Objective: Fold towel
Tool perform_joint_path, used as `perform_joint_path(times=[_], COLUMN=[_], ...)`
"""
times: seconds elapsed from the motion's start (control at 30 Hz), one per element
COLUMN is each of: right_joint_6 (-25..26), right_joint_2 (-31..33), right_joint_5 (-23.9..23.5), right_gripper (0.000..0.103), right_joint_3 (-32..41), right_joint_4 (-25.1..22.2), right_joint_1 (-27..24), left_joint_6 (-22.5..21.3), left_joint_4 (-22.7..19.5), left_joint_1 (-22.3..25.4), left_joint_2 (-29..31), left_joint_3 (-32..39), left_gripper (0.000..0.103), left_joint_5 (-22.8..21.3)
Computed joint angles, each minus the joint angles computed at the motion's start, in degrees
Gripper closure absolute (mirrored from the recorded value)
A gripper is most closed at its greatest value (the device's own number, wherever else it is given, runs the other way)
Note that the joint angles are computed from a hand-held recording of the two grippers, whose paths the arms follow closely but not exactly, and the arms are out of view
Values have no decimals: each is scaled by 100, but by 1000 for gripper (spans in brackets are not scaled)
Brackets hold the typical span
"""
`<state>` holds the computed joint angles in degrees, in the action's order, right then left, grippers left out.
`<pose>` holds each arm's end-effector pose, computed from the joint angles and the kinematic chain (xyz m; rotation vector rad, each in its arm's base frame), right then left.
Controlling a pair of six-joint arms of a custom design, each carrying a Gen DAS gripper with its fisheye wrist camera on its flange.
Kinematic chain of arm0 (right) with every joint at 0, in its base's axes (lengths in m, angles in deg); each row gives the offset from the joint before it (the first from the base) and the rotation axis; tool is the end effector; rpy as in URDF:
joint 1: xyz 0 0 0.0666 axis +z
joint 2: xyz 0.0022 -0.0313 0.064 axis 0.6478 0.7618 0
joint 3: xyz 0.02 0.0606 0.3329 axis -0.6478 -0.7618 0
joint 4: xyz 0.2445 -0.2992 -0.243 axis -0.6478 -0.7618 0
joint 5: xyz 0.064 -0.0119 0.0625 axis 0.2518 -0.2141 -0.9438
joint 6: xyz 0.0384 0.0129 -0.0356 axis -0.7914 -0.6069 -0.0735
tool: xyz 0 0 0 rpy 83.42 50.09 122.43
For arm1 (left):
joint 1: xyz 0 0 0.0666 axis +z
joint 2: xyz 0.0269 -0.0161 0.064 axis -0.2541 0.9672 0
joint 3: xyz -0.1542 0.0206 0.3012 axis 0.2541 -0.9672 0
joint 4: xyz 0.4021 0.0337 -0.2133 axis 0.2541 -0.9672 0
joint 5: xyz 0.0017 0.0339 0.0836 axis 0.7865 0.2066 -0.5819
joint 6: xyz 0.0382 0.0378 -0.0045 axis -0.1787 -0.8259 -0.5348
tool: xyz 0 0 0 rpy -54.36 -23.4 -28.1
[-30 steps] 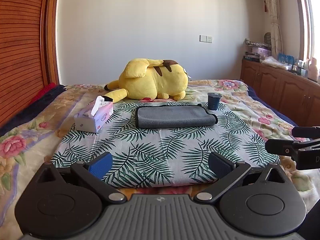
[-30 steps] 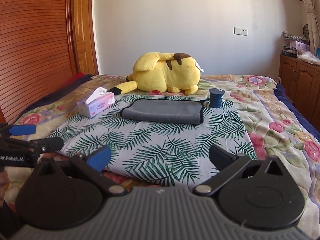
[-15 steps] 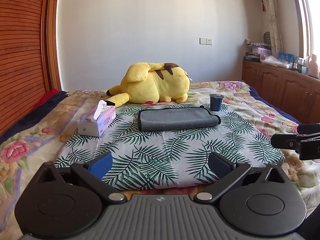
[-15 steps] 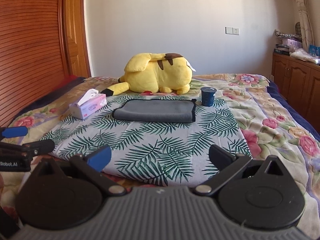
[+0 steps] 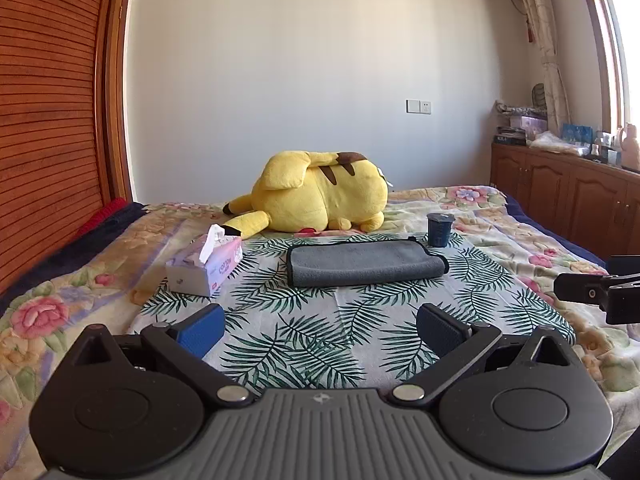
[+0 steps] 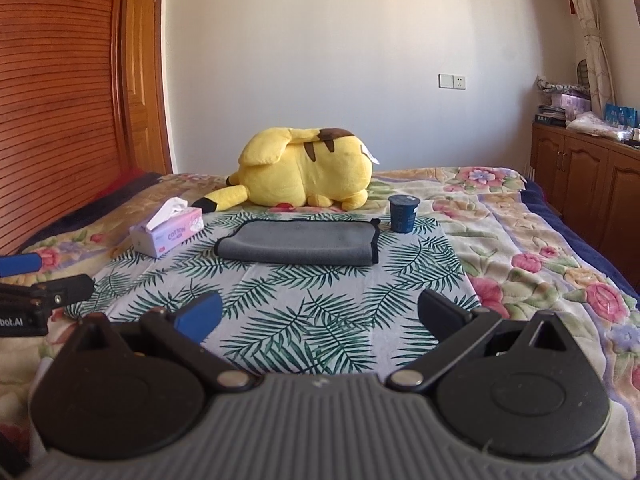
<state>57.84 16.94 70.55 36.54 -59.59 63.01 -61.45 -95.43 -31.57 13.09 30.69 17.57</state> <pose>0.5872 0.2488 0.3158 -0.4461 1.8967 0.3827 0.4733 -0.1245 0.3318 -0.2364 1.9091 0.2260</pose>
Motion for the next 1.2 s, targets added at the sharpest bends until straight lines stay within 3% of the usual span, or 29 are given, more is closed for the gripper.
perform_joint_path(times=[0.33,1.2], right_joint_6=[-6,-23], right_joint_2=[-79,-88], right_joint_5=[140,150], right_gripper=[0,0], right_joint_3=[-153,-174], right_joint_4=[372,415], right_joint_1=[-2,-10], left_joint_6=[3,2], left_joint_4=[129,158], left_joint_1=[22,14], left_joint_2=[-63,-75], left_joint_3=[-56,-97], left_gripper=[16,16], left_joint_5=[-25,-62])
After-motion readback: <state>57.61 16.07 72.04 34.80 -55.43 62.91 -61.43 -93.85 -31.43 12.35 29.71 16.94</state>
